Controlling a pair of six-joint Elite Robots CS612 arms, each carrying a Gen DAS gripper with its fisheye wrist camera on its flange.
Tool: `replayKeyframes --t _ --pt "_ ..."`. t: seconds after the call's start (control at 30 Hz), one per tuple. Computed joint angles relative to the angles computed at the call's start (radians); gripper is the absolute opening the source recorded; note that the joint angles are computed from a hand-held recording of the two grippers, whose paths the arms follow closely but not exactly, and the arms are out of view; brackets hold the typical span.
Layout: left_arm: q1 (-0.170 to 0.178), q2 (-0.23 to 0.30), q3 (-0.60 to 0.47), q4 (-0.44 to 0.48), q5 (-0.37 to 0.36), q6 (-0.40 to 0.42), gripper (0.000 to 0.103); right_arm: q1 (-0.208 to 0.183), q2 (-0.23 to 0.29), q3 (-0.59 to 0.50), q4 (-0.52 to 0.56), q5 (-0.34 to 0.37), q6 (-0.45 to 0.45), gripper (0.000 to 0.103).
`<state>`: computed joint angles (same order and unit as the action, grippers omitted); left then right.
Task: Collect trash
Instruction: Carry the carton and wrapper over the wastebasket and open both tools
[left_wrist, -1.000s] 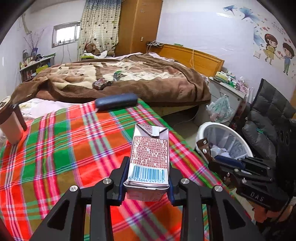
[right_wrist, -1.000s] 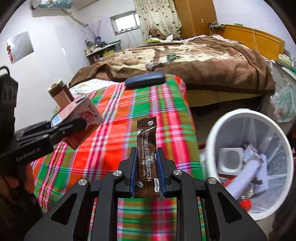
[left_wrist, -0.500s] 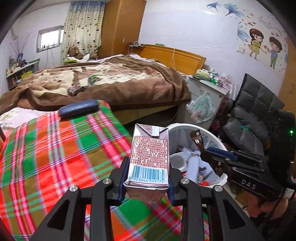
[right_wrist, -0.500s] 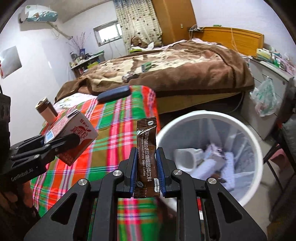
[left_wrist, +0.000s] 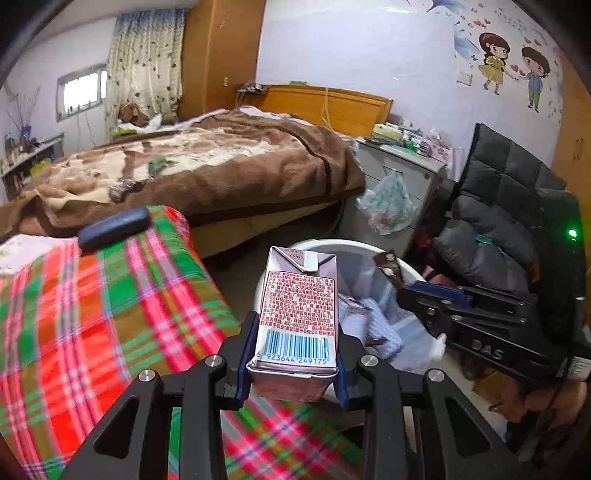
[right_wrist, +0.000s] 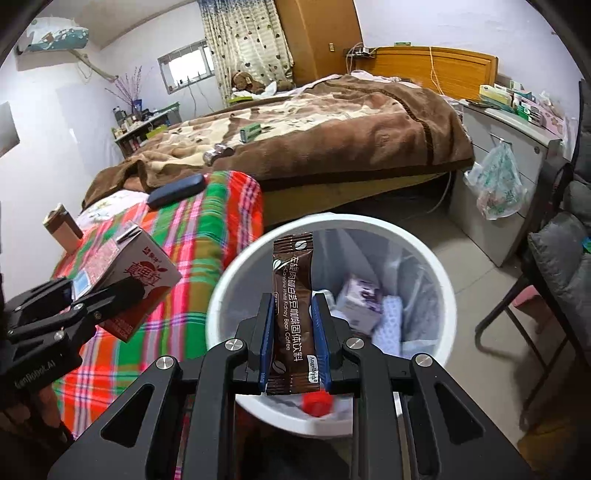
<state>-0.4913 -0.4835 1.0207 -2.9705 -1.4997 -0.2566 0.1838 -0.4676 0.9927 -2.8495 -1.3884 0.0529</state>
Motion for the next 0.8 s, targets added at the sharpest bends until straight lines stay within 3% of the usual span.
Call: replayKeyframes --t 0.53,0.63,0.67,0.77,0.8 --pt "-0.029 0.075 -0.141 0.125 0.011 -0.008 0.036 -0.028 0.016 -0.023 0.066 -0.025 -0.009 0.022" --pt "-0.033 0.077 -0.145 0.129 0.021 -0.009 0.043 -0.028 0.014 -0.019 0.068 -0.032 -0.003 0.024" --pt "-0.034 0.076 -0.143 0.126 0.021 -0.008 0.048 -0.031 0.015 -0.02 0.066 -0.028 -0.001 0.028" --pt "-0.036 0.07 -0.134 0.122 0.027 -0.012 0.052 -0.032 0.01 -0.009 0.05 -0.015 0.0 0.059" --pt "-0.038 0.066 -0.127 0.121 0.039 -0.01 0.052 -0.032 0.005 -0.001 0.043 -0.012 -0.001 0.06"
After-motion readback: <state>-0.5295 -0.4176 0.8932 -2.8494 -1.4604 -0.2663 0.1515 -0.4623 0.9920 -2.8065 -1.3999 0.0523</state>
